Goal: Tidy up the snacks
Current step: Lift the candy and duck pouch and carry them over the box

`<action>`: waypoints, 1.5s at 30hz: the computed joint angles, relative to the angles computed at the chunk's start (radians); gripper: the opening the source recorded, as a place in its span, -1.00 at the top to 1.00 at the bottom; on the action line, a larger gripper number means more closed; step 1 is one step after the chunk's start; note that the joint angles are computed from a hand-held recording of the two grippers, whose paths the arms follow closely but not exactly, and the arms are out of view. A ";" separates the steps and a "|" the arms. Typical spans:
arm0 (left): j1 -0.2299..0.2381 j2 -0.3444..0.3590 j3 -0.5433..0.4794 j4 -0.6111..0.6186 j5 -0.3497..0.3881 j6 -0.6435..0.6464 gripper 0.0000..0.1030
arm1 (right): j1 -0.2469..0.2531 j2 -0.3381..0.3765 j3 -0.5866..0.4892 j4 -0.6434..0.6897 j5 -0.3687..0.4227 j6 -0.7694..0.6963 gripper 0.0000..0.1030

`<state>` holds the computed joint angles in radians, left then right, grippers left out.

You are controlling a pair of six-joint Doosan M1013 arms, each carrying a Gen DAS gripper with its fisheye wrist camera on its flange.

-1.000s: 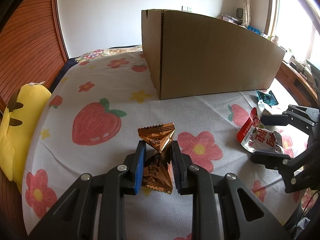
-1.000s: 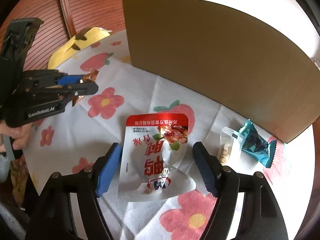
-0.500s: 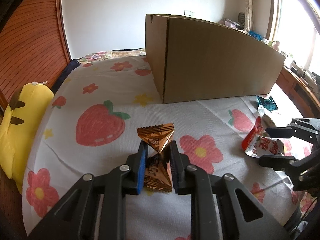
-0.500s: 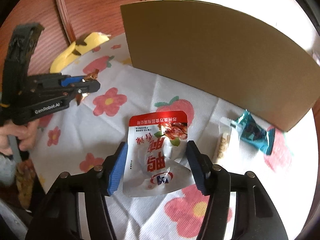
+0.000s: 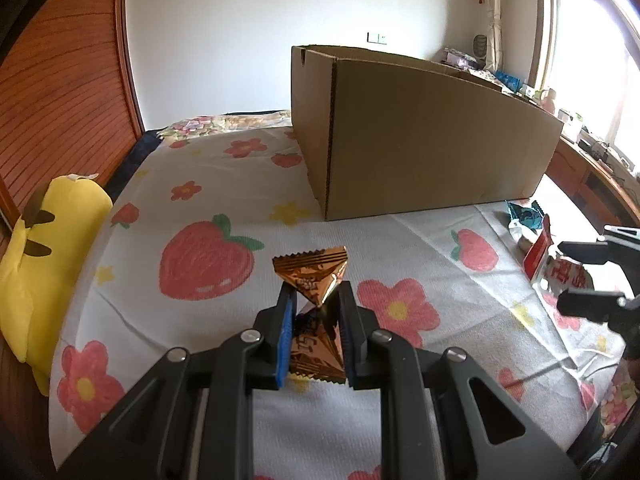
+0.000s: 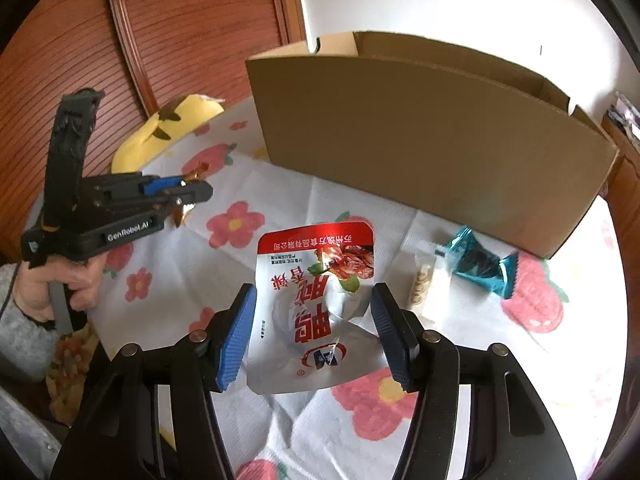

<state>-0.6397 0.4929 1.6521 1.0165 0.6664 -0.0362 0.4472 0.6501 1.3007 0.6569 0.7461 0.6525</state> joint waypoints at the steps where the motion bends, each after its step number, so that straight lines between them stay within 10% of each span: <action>1: -0.001 -0.001 0.001 0.005 -0.001 -0.003 0.65 | -0.002 -0.003 0.002 0.008 -0.004 -0.004 -0.15; 45: 0.028 0.045 -0.222 0.168 -0.052 0.069 0.65 | -0.048 0.062 -0.198 0.248 -0.060 -0.175 -0.16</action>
<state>-0.6120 0.5383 1.4296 1.1847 0.6145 0.0330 0.3993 0.7119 1.1026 0.9047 0.6863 0.4777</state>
